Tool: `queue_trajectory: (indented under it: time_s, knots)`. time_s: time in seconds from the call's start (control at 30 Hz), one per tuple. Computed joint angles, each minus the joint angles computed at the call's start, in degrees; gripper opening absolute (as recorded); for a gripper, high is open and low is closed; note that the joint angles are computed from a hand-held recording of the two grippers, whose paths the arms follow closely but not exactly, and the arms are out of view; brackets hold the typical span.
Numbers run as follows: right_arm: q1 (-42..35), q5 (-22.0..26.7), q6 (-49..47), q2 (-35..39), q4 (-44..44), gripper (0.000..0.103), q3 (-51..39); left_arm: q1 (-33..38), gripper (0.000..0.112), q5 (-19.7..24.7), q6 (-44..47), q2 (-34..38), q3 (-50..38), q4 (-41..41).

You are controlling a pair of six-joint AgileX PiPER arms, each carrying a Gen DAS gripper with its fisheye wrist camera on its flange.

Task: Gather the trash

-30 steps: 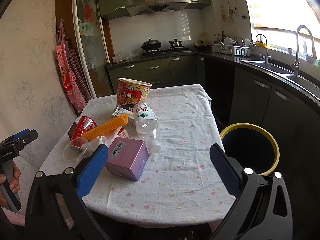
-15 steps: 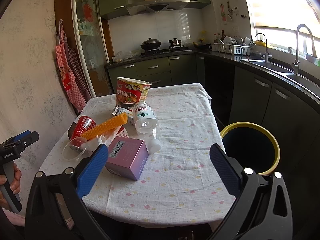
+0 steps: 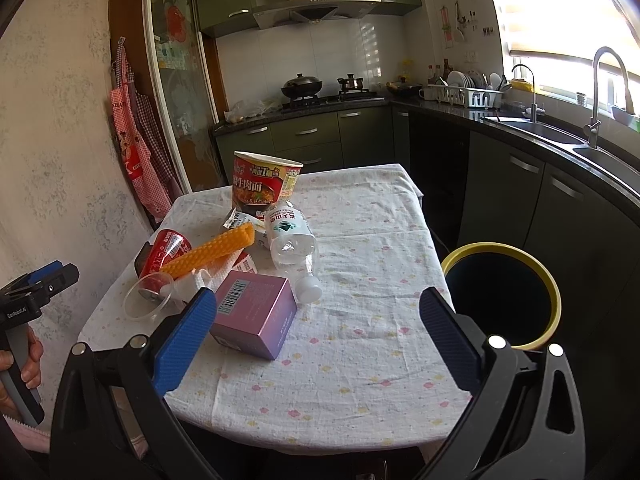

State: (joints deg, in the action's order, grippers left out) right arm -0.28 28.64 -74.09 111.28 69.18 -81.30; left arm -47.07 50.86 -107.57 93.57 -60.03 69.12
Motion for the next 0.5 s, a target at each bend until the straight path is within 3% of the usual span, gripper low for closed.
queue_trajectory:
  time_s: [0.5]
  knots:
    - [0.0, 0.0, 0.2, 0.2, -0.2, 0.097, -0.1, 0.1, 0.099, -0.2, 0.0, 0.3, -0.1, 0.0]
